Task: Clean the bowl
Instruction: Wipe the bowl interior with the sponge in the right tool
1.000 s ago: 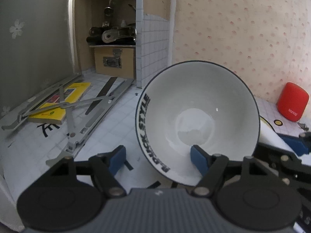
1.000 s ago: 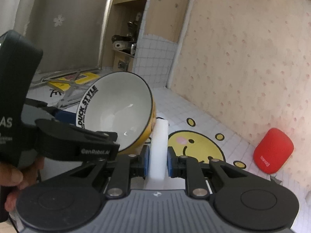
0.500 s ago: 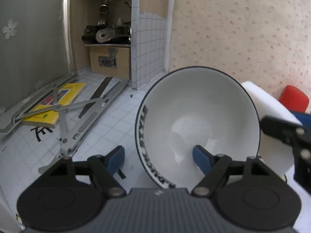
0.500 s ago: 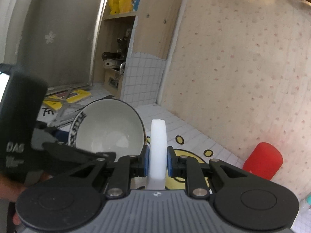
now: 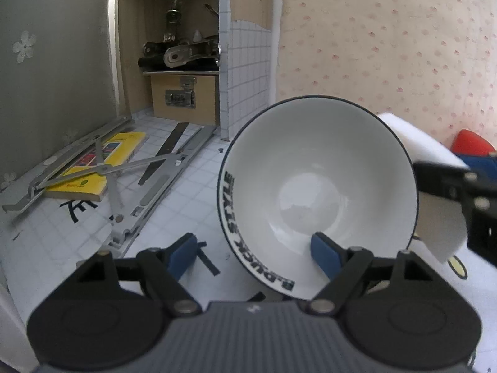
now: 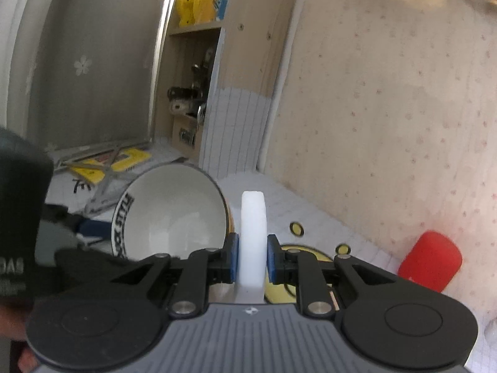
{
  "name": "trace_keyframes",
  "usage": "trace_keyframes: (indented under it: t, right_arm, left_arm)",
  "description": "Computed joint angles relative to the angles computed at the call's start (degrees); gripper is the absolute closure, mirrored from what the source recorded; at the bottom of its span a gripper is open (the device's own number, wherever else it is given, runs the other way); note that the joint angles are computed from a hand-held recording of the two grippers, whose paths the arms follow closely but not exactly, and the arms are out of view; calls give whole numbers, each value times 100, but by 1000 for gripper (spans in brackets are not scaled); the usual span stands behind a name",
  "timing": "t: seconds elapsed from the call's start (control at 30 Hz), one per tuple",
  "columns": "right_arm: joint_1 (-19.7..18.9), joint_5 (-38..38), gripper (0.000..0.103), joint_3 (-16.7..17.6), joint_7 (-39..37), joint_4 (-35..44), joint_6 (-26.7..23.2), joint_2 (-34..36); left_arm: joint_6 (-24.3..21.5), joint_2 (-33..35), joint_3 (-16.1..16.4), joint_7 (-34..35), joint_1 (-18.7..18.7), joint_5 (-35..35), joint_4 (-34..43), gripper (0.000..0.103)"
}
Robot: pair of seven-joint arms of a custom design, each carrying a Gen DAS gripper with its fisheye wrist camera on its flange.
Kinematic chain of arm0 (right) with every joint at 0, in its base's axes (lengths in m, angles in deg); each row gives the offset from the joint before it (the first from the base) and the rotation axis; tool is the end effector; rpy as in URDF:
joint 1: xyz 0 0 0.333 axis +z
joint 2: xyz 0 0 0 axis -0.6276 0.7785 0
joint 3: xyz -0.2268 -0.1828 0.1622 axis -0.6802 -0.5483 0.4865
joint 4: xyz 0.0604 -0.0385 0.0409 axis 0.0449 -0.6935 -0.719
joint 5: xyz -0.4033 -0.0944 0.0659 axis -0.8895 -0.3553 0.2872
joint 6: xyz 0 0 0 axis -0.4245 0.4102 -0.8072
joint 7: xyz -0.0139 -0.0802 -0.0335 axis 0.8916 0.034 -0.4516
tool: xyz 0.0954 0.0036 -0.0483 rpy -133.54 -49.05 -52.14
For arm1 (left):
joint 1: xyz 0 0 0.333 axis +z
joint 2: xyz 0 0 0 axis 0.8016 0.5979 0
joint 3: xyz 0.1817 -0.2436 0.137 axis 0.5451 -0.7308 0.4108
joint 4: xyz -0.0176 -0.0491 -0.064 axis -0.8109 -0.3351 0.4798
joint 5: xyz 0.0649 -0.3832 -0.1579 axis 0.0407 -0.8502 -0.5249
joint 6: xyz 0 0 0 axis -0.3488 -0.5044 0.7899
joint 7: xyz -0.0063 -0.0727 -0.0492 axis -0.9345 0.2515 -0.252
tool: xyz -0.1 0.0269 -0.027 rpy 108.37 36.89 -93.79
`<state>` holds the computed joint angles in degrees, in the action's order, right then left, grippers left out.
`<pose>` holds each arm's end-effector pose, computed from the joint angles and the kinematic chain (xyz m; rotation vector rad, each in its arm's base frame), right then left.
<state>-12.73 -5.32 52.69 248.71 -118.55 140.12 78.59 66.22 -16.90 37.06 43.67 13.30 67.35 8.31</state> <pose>0.6270 0.3275 0.4679 -1.7968 1.3512 -1.0562 0.6802 -0.5273 0.4439 -1.5347 1.8663 -0.9280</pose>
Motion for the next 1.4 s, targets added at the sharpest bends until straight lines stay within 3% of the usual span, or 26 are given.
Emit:
trace_keyframes:
  t: [0.47,0.8,1.07,1.4]
  right_arm:
    - [50,696,86,4,-661,-140,62,71]
    - [126,278,86,-106,-279,130,27,105]
    - [87,792,86,-26,-756,17,51,193]
    - [179,382,86,-124,-423,306,27,227]
  left_arm:
    - [41,-22,23,-24,45,-1,-52,21]
    - [94,-107,52,-111,27,53,-199,22]
    - [66,-89,63,-205,30,101,-167,22]
    - [130,-214,75,-375,42,188,-368,21]
